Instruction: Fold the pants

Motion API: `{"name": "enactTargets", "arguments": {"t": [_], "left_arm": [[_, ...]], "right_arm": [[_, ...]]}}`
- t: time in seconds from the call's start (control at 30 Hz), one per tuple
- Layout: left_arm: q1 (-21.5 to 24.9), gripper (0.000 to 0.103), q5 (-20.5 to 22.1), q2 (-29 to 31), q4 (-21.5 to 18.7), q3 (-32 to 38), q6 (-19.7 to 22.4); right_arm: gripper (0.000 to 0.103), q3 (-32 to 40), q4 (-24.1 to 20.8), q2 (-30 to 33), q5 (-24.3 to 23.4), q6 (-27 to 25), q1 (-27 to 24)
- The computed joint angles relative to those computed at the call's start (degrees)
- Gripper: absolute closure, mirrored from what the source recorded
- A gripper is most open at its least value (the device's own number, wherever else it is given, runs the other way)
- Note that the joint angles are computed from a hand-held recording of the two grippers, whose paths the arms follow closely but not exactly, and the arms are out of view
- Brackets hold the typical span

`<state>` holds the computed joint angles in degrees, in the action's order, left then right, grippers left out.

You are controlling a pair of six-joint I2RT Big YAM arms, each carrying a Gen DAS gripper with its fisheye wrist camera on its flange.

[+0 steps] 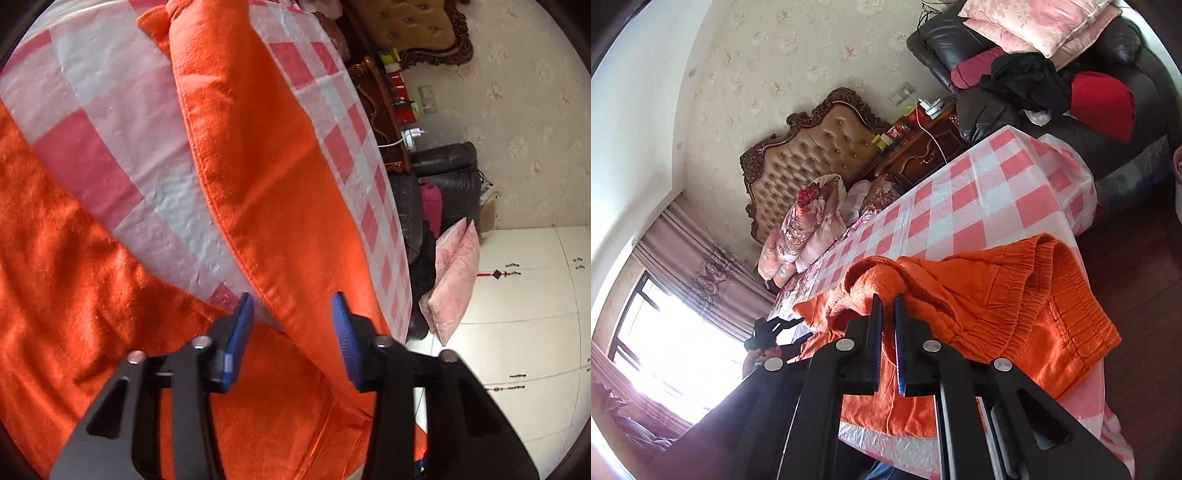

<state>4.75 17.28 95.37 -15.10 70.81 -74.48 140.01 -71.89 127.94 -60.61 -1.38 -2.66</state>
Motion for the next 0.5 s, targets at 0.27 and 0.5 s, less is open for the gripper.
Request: {"name": "enactTargets", "arguments": {"t": [0.27, 0.5], "left_arm": [[-0.3, 0.073, -1.1, 1.1, -1.0, 1.7, -3.3], [-0.8, 0.098, -9.1, -1.3, -7.5, 3.1, 2.6]], "right_arm": [[0.096, 8.4, -5.2, 4.0, 0.6, 0.1, -0.1], [0.096, 6.9, -5.4, 2.4, 4.9, -2.9, 0.4]]}}
